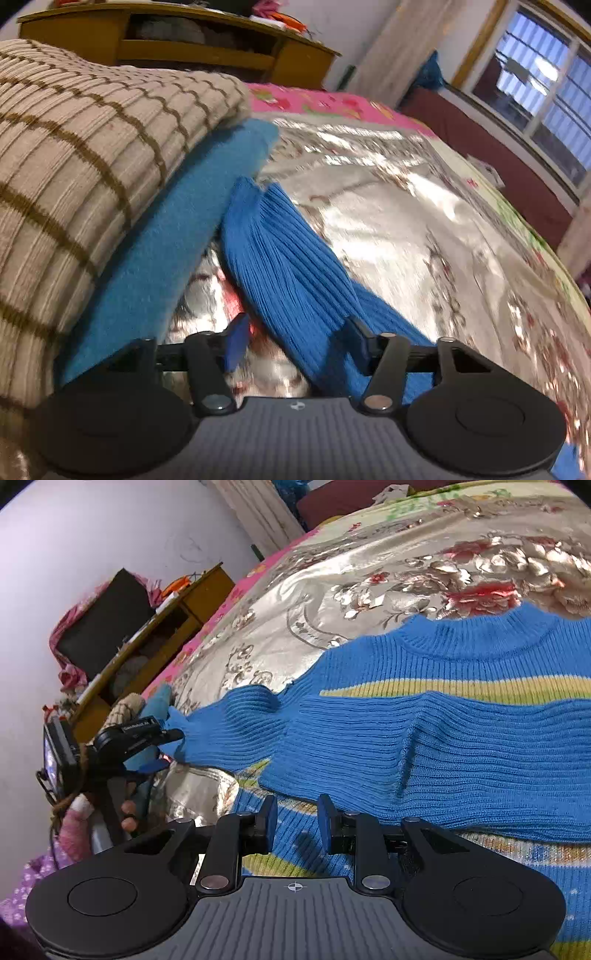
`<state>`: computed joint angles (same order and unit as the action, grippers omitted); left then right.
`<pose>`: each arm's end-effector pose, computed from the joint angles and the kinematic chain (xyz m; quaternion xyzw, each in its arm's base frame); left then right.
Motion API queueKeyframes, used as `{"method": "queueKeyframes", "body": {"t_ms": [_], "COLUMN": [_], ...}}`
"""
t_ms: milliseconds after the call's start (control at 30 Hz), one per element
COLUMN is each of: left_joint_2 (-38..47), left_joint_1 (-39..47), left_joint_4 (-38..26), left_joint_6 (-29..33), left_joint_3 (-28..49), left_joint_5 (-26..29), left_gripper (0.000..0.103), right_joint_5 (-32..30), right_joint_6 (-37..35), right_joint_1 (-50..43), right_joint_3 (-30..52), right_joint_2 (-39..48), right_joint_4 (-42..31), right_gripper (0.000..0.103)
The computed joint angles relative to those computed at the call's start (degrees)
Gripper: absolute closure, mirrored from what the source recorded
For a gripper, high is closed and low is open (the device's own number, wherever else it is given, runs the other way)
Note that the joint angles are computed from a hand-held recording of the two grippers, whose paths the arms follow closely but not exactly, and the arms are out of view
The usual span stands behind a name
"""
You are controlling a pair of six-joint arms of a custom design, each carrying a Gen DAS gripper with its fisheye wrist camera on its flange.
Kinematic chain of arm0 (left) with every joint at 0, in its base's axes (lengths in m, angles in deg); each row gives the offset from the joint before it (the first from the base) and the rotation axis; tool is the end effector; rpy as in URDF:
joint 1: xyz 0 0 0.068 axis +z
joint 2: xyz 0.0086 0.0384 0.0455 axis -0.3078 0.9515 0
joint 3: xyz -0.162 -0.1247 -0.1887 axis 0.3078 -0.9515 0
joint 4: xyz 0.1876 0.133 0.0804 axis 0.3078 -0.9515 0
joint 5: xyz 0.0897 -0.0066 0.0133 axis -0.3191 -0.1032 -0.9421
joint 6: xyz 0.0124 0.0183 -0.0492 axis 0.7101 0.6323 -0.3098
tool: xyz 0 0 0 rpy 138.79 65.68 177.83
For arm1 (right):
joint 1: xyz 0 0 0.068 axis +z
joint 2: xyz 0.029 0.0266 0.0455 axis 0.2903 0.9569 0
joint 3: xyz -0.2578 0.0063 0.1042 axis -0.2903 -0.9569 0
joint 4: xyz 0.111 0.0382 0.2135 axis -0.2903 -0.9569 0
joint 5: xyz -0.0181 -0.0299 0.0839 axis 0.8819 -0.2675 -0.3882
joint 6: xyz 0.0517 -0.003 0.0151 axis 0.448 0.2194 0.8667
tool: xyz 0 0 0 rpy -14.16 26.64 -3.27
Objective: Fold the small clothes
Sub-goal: 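Grasp the cuff of the other sleeve with the left tool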
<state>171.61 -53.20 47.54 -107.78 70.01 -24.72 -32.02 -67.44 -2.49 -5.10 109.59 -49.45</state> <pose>0.2153 -0.1203 0.0029 -0.5269 0.7403 0.0342 0.4160 0.3339 -0.0877 0.0419 -0.2456 0.8637 0.3820 0.2188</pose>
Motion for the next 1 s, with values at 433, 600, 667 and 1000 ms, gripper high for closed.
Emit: {"method": "queueKeyframes", "body": {"t_ms": [433,600,667,1000], "left_joint_2": [-2.1,-4.7,-5.9,-9.2], "left_joint_1": [0.5,-3.2,-5.9,-4.8], "left_joint_4": [15.8,21.0,18.5,-6.8], "left_joint_6": [6.6,22.0,25.2,-0.7], "left_joint_3": [-4.4,-0.2,2.3,-0.8], "left_joint_5": [-0.6,1.0,0.0,-4.4], "left_gripper": [0.092,0.093,0.093,0.075], "right_joint_5": [-2.0,-3.0,-3.1,-2.5], "right_joint_6": [-0.3,-0.9,-1.2,-5.1], "right_joint_1": [-2.5,-4.4,-5.4,-5.5], "right_joint_3": [1.7,2.5,3.2,2.1], "right_joint_2": [0.1,-0.8,-1.2,-1.0], "right_joint_4": [-2.7,-4.0,-5.0,-7.4], "right_gripper": [0.078,0.078,0.078,0.078]}}
